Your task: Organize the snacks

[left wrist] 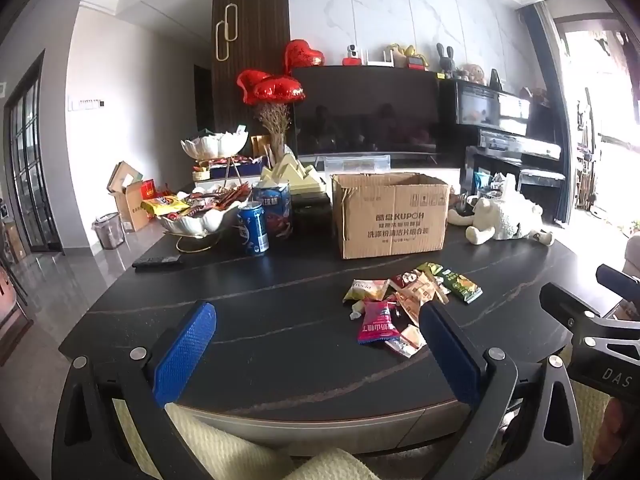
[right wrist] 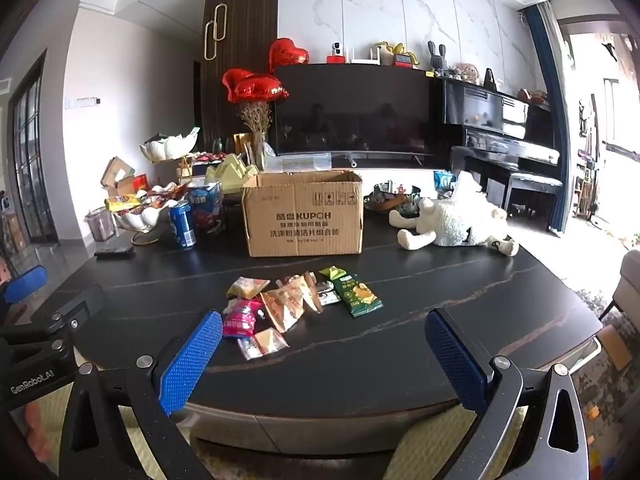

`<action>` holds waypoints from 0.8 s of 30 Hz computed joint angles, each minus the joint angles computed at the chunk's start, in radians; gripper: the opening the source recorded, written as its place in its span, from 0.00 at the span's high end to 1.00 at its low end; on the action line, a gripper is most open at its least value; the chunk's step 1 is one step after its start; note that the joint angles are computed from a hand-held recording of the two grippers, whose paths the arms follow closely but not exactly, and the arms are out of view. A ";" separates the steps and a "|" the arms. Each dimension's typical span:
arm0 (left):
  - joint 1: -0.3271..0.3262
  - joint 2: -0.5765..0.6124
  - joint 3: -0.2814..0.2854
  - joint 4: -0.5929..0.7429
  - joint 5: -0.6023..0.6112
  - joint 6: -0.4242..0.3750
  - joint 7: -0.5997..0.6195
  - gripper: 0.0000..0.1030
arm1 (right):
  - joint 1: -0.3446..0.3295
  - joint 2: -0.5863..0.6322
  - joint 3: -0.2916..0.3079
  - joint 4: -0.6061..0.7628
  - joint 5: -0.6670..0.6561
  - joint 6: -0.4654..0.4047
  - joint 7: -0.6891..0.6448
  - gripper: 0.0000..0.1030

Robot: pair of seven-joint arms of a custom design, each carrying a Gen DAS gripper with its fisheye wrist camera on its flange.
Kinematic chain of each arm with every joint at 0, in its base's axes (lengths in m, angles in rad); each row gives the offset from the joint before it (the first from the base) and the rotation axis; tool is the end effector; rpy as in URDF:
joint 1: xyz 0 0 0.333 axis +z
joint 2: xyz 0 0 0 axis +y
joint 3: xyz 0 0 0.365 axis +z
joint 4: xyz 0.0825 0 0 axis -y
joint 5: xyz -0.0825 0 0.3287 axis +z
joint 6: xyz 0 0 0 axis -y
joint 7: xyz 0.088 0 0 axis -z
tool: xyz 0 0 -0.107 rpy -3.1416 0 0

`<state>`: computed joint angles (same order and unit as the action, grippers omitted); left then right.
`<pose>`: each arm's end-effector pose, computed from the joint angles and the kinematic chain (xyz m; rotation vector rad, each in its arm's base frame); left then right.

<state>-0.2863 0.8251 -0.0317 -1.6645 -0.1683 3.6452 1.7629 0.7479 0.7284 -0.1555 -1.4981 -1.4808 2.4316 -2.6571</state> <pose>0.6938 -0.1977 0.3448 -1.3041 1.7404 -1.0788 0.5868 0.4257 0.3354 -1.3539 1.7607 -1.1004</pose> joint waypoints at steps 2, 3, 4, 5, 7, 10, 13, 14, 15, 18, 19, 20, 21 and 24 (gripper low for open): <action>-0.003 0.000 0.003 -0.001 -0.003 0.008 0.000 0.00 | 0.002 0.001 -0.002 0.004 -0.001 -0.004 -0.003 0.00; -0.001 0.000 0.001 -0.002 -0.002 0.012 0.000 0.00 | 0.004 0.001 -0.003 0.003 -0.004 -0.006 0.000 0.00; 0.001 0.002 -0.001 -0.001 0.000 0.013 -0.001 0.00 | 0.005 0.001 -0.004 0.004 -0.006 -0.008 -0.001 0.00; 0.001 0.002 -0.001 -0.001 0.000 0.018 -0.001 0.00 | 0.005 0.000 -0.004 0.005 -0.008 -0.009 -0.002 0.00; 0.001 0.001 -0.001 -0.004 -0.001 0.024 0.001 0.00 | 0.006 -0.002 -0.004 0.003 -0.012 -0.011 0.000 0.00; 0.000 0.000 -0.002 -0.010 -0.005 0.037 0.003 0.00 | 0.003 -0.002 -0.002 0.005 -0.012 -0.012 0.000 0.00; -0.002 0.001 0.000 -0.007 -0.010 0.041 0.008 0.00 | 0.003 -0.002 -0.001 0.005 -0.015 -0.013 0.001 0.00; -0.002 0.002 -0.001 -0.006 -0.011 0.043 0.009 0.00 | 0.003 -0.002 0.000 0.006 -0.013 -0.013 0.000 0.00; -0.002 0.002 -0.001 -0.006 -0.012 0.046 0.010 0.00 | 0.003 -0.003 0.000 0.005 -0.015 -0.013 0.000 0.00; 0.004 0.003 -0.008 -0.006 -0.008 0.051 0.010 0.00 | 0.004 -0.005 0.000 0.004 -0.016 -0.016 0.001 0.00; 0.004 0.004 -0.009 -0.007 -0.008 0.055 0.010 0.00 | 0.004 -0.006 0.000 0.005 -0.018 -0.017 0.002 0.00; 0.005 0.005 -0.010 -0.006 -0.008 0.058 0.010 0.00 | 0.004 -0.006 0.001 0.005 -0.017 -0.017 0.001 0.00; 0.006 0.004 -0.011 -0.010 -0.007 0.065 0.010 0.00 | 0.005 -0.007 0.001 0.003 -0.019 -0.018 0.003 0.00; 0.000 0.006 -0.006 -0.010 -0.019 0.081 0.016 0.00 | 0.004 -0.008 0.003 0.004 -0.019 -0.020 0.002 0.00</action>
